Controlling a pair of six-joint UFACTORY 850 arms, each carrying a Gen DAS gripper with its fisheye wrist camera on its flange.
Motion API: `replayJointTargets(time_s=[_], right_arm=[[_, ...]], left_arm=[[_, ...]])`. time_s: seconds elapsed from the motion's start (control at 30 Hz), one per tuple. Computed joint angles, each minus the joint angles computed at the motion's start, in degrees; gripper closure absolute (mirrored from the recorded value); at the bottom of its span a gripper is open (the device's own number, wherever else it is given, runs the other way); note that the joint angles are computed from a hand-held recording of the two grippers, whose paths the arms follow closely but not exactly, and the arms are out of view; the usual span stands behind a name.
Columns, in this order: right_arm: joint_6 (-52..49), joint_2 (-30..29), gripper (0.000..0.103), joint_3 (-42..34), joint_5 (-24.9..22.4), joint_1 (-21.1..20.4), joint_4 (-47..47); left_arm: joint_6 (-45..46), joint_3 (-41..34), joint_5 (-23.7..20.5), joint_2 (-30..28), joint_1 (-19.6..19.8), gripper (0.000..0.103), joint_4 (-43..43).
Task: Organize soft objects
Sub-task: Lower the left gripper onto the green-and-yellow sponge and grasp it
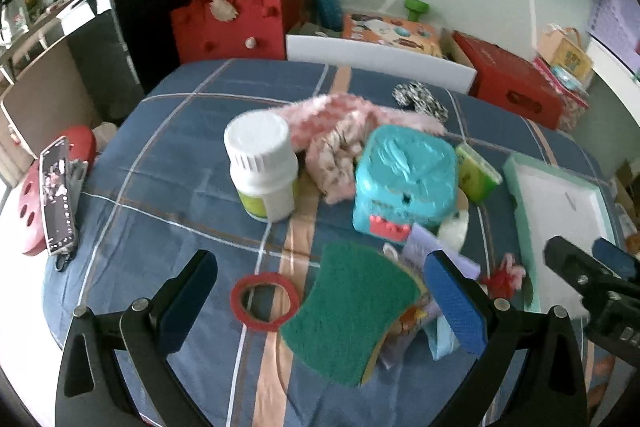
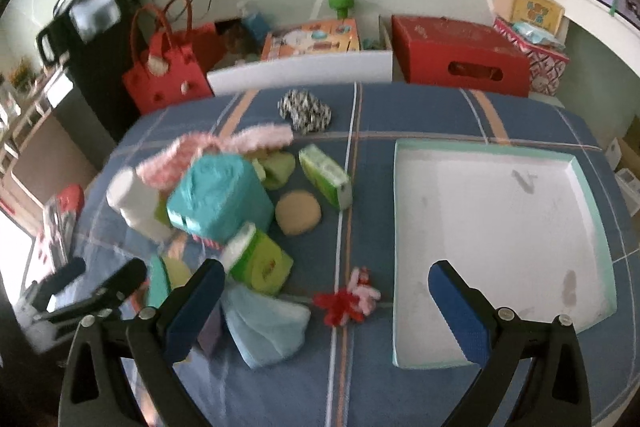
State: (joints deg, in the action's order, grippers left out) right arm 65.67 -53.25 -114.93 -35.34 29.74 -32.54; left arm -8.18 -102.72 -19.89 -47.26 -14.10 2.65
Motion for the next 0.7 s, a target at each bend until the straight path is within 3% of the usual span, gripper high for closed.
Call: replayJointTargets(time_s=[0.1, 0.2, 0.43, 0.47, 0.6, 0.7], right_arm=[[-2.5, -0.4, 0.000, 0.0, -2.9, 0.3, 0.8], [-3.4, 0.5, 0.000, 2.1, -1.8, -0.2, 3.9], [-6.8, -1.2, 0.000, -0.3, -3.5, 0.1, 6.2], [-7.7, -1.6, 0.000, -0.9, -3.8, 0.2, 6.6], [-8.8, -2.4, 0.000, -2.2, -4.6, 0.6, 6.7], [-9.0, -2.7, 0.000, -2.6, -5.2, 0.6, 6.8]], left_arm=[[7.2, 2.1, 0.9, 0.8, 0.2, 0.000, -4.9], [13.1, 1.6, -0.9, 0.0, 0.5, 0.000, -9.8], [16.6, -1.9, -5.7, -3.0, 0.8, 0.001, -14.2], [18.3, -2.5, -6.7, -3.5, 1.0, 0.003, -16.0], [24.6, -4.6, -10.6, -5.2, 1.6, 0.028, -23.2], [25.4, -5.5, -12.3, -5.9, 1.9, 0.034, -25.0]])
